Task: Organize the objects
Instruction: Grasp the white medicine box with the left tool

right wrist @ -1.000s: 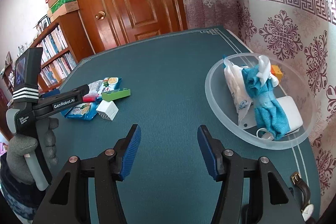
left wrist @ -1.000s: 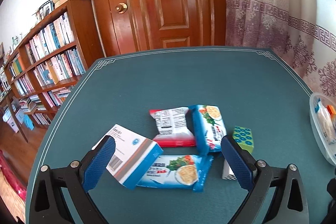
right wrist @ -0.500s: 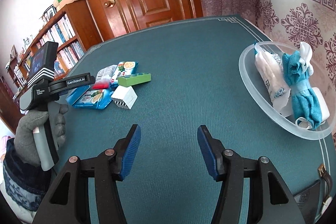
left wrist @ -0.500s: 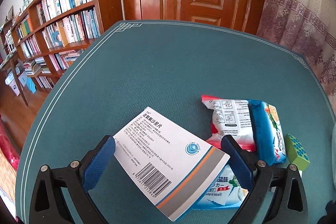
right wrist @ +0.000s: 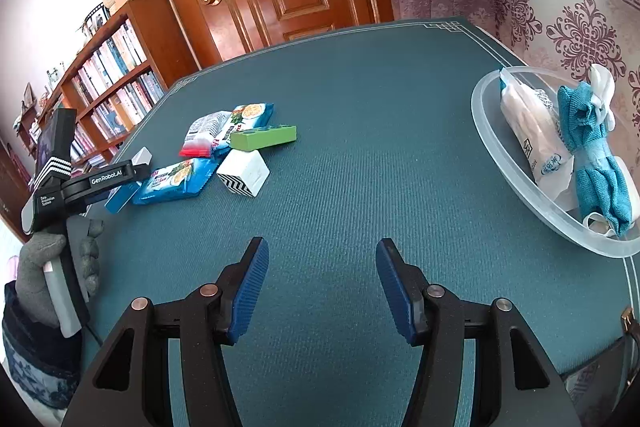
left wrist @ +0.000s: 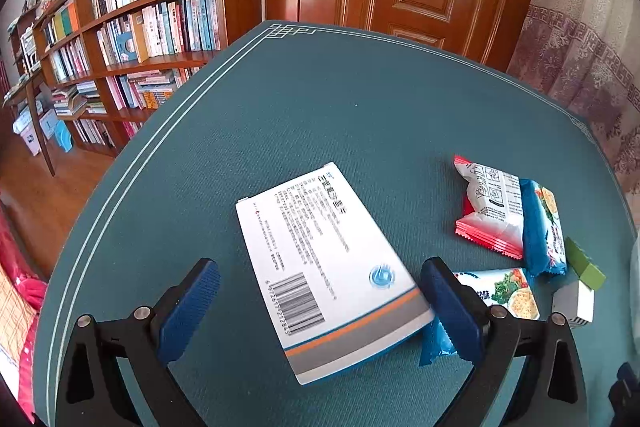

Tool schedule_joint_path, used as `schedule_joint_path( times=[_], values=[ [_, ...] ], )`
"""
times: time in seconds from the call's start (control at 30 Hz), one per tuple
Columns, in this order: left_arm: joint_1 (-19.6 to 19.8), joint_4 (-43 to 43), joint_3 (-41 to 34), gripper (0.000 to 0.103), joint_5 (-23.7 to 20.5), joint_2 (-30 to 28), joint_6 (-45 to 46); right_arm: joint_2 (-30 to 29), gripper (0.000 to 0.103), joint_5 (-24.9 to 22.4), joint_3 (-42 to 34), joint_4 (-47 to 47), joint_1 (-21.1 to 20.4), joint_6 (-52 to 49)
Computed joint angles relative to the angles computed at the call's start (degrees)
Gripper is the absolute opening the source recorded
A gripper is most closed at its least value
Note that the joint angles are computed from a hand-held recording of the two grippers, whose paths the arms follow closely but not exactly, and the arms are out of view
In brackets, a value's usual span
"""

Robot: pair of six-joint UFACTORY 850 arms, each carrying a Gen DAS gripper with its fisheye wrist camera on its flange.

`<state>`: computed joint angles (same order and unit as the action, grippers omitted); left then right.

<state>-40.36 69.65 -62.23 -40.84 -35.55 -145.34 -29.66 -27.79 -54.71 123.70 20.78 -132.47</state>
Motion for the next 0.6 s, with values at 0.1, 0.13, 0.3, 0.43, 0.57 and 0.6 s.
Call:
schedule_joint_path(
  times=[0.1, 0.13, 0.3, 0.43, 0.57, 0.6],
  values=[
    [0.6, 2.2, 0.7, 0.102, 0.8, 0.7, -3.9, -0.2, 0.058, 0.3, -0.3, 0.0, 0.4, -0.3],
    [0.9, 2.3, 0.5, 0.102, 0.8, 0.6, -4.0, -0.3, 0.058, 0.4, -0.4, 0.1, 0.6, -0.4],
    [1.5, -0.1, -1.7, 0.102, 0.3, -1.5, -0.1, -1.3, 0.058, 1.4, -1.9, 0.4, 1.4, -0.1],
    [1.3, -1.7, -2.6, 0.087, -1.0, -2.7, 2.6, -2.4, 0.058, 1.7, -3.5, -1.8, 1.9, 2.7],
    [0.9, -0.6, -2.2, 0.071, -1.6, -2.5, 2.2, -3.6, 0.058, 2.1, -5.6, -3.6, 2.9, 5.0],
    [0.8, 0.3, -1.7, 0.069, -1.2, -2.2, 1.4, -3.9, 0.058, 2.1, -6.1, -4.3, 3.1, 5.8]
  ],
)
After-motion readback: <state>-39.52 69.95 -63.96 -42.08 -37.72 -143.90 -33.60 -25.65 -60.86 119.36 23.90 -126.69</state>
